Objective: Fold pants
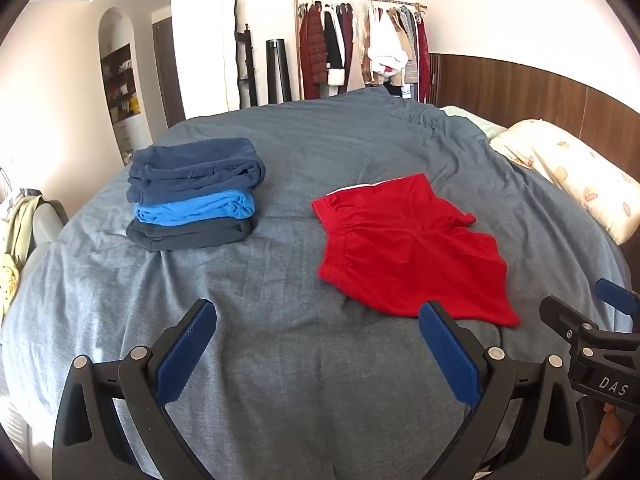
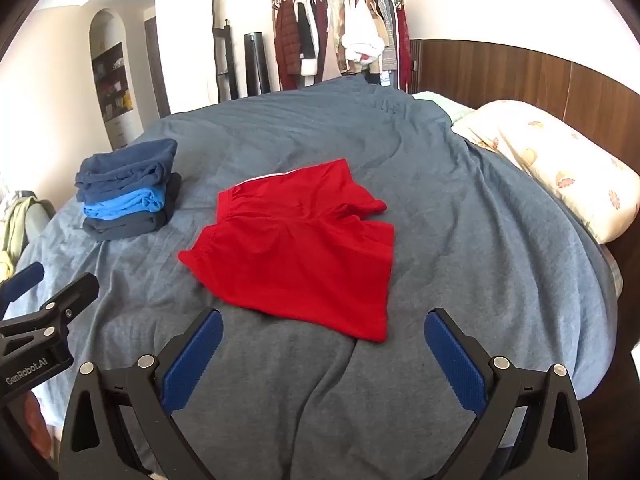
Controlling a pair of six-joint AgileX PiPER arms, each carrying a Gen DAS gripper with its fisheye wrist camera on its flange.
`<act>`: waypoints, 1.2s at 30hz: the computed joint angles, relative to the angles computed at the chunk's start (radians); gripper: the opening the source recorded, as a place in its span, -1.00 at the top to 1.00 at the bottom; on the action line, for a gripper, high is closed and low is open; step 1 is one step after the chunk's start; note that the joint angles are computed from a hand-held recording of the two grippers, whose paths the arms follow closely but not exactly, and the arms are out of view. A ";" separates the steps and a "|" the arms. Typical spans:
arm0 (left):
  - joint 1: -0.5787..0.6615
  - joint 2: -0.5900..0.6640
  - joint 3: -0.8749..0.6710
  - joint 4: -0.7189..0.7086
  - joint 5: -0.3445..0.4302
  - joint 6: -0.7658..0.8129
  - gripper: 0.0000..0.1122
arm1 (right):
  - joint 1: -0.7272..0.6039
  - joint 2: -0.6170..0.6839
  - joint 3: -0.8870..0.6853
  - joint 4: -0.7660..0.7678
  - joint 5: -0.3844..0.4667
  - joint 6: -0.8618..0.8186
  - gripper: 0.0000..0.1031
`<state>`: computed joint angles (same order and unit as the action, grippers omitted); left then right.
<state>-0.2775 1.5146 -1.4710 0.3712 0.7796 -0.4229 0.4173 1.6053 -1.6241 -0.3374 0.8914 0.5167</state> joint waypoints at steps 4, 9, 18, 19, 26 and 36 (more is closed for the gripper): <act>-0.001 0.001 -0.009 -0.003 0.009 0.004 -0.83 | -0.030 -0.028 0.040 0.037 -0.036 -0.035 -0.98; 0.000 -0.002 -0.015 -0.008 0.013 0.008 -0.83 | -0.028 -0.035 0.041 0.033 -0.033 -0.031 -0.98; 0.004 -0.005 -0.017 -0.018 0.011 0.019 -0.83 | -0.032 -0.037 0.039 0.042 -0.032 -0.043 -0.98; 0.004 -0.005 -0.018 -0.020 0.012 0.021 -0.83 | -0.032 -0.037 0.039 0.042 -0.031 -0.042 -0.98; 0.002 -0.006 -0.021 -0.012 0.015 0.015 -0.83 | -0.027 -0.036 0.039 0.034 -0.030 -0.034 -0.98; 0.010 -0.012 -0.014 -0.022 0.006 0.028 -0.83 | -0.026 -0.038 0.043 0.031 -0.033 -0.032 -0.98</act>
<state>-0.2678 1.5027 -1.4853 0.3489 0.7860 -0.3951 0.3910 1.5672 -1.5814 -0.3060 0.8585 0.4850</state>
